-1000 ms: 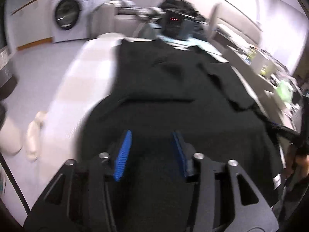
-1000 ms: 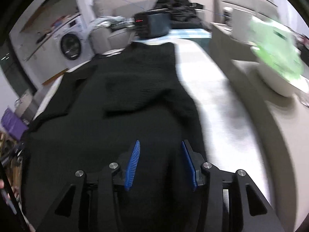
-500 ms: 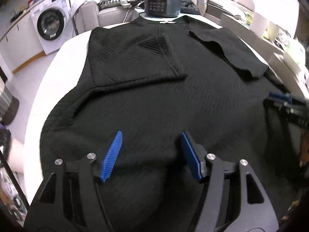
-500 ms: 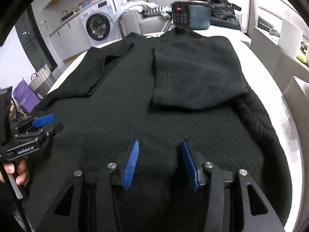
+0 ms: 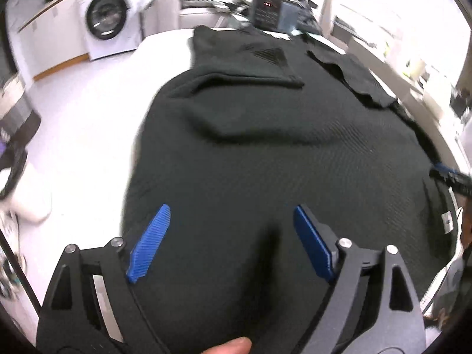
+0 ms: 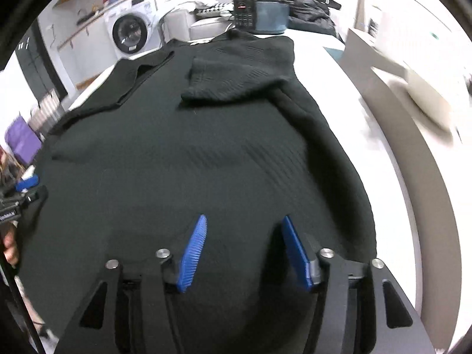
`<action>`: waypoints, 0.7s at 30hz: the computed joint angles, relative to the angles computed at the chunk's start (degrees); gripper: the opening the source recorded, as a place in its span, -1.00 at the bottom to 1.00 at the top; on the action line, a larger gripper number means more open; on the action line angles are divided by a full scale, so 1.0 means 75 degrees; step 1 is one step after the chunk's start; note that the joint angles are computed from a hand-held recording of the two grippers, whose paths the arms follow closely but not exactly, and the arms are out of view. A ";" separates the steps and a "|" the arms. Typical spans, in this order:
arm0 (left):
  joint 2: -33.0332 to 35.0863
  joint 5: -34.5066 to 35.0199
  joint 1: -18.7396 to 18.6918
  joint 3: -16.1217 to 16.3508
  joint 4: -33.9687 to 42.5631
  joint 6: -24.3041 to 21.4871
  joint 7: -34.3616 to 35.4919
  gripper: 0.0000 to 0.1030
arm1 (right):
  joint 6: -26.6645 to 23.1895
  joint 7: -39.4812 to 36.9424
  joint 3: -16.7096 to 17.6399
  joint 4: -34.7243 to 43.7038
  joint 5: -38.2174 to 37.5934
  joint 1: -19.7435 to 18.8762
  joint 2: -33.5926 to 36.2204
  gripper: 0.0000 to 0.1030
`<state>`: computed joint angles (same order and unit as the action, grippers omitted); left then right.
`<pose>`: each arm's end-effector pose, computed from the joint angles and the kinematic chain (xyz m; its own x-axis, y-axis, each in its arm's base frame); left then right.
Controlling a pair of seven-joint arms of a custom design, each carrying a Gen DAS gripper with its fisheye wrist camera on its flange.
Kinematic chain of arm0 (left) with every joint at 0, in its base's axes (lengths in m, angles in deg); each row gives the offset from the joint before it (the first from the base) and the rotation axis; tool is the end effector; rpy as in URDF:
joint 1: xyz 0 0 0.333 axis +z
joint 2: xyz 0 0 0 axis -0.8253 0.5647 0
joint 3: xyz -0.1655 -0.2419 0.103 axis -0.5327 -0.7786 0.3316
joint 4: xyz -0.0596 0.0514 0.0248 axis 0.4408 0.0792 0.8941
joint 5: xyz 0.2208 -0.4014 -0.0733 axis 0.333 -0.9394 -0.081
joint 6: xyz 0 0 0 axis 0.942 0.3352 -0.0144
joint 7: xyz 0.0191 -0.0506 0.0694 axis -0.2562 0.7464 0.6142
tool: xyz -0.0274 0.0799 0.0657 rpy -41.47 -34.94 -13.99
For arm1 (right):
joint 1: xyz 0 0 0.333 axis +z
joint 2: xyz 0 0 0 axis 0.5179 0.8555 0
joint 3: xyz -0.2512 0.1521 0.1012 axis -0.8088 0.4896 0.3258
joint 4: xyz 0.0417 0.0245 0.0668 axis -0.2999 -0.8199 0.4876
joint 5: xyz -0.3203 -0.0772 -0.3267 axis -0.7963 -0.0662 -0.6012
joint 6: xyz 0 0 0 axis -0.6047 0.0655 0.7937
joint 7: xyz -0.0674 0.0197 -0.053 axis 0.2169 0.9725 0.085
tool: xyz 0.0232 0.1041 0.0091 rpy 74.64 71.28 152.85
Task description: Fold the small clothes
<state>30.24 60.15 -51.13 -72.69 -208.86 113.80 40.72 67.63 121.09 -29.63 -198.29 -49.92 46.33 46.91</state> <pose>0.4521 0.0263 0.5090 0.1821 -0.9748 0.1289 -0.7791 -0.2230 -0.5859 0.5163 0.1544 0.5373 0.2838 -0.9530 -0.1065 -0.8266 -0.1868 -0.5309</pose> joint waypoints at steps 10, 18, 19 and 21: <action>-0.2721 0.0207 0.0731 0.0328 -0.1514 -0.1224 -0.0112 0.62 | 0.0066 -0.0399 -0.0523 -0.1340 0.0652 0.0069 -0.1610 0.42; -0.3810 0.0297 0.0950 0.0262 -0.2129 -0.2032 -0.0284 -0.05 | -0.0215 -0.0685 -0.0798 -0.1825 0.0917 -0.0170 -0.2149 0.42; -0.3912 0.0251 0.0918 0.0309 -0.2158 -0.2128 -0.0268 -0.10 | -0.0264 -0.0786 -0.0844 -0.1885 0.0957 -0.0165 -0.2233 0.42; -0.4027 0.0081 0.0815 0.0480 -0.2194 -0.2203 -0.0183 -0.15 | -0.0366 -0.1066 -0.1036 -0.1965 0.1198 -0.0061 -0.2347 0.42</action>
